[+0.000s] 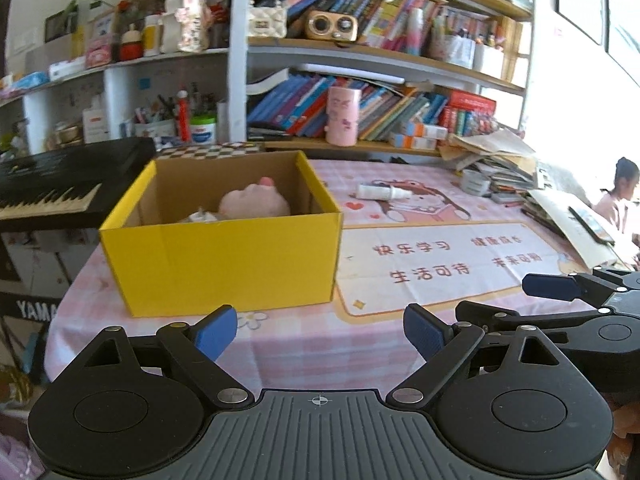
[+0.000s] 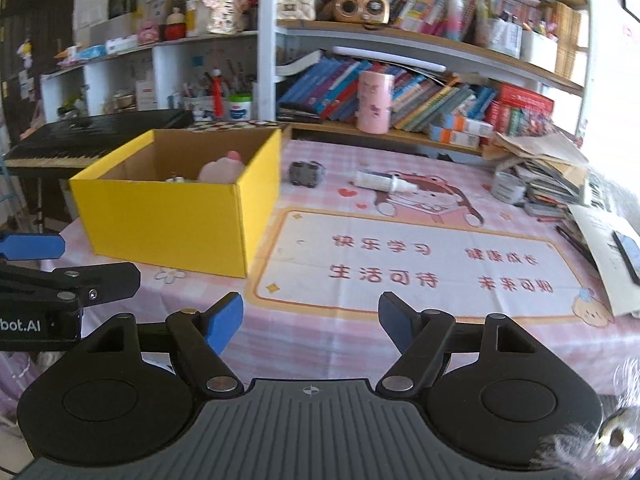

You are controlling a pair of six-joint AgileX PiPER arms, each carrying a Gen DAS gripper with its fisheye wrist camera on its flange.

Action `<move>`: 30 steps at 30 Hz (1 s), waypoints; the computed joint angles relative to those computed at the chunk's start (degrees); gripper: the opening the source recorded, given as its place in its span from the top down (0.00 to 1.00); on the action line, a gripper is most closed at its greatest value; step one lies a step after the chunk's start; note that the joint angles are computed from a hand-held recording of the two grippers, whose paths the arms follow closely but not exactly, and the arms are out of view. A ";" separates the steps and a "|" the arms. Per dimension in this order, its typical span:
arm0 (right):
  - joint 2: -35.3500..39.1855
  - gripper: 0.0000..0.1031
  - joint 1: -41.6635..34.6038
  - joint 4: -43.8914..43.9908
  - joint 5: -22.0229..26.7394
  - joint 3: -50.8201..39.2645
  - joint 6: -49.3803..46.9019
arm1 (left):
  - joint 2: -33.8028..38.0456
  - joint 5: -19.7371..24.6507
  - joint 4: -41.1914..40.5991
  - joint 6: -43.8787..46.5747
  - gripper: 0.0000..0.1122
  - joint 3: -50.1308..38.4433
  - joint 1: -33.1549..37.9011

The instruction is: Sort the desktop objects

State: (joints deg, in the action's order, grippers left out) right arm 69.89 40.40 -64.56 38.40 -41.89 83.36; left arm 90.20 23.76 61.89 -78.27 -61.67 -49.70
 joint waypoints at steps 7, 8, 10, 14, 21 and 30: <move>-0.62 0.29 0.04 0.25 2.69 0.49 0.61 | 1.84 -2.57 -2.79 3.52 0.17 -1.88 0.81; -0.67 0.29 -0.11 0.36 2.89 0.50 0.49 | 2.18 -2.85 -3.28 4.12 0.17 -2.26 0.85; -0.83 0.29 -0.51 0.65 3.36 0.54 0.28 | 2.86 -3.63 -4.64 5.90 0.17 -3.03 1.03; -1.25 0.29 -1.23 1.04 4.21 0.94 0.43 | 4.23 -4.73 -6.97 8.97 0.17 -4.55 1.03; -2.10 0.29 -3.23 1.65 4.82 1.65 -0.24 | 7.54 -6.08 -12.63 15.83 0.17 -8.68 1.08; -2.64 0.28 -9.00 2.16 2.74 1.82 -2.42 | 11.93 -6.92 -19.21 24.75 0.17 -14.48 0.86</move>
State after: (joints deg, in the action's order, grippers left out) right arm 67.25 31.41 -62.41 41.13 -40.07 80.94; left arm 102.13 16.84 42.68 -53.52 -76.15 -48.85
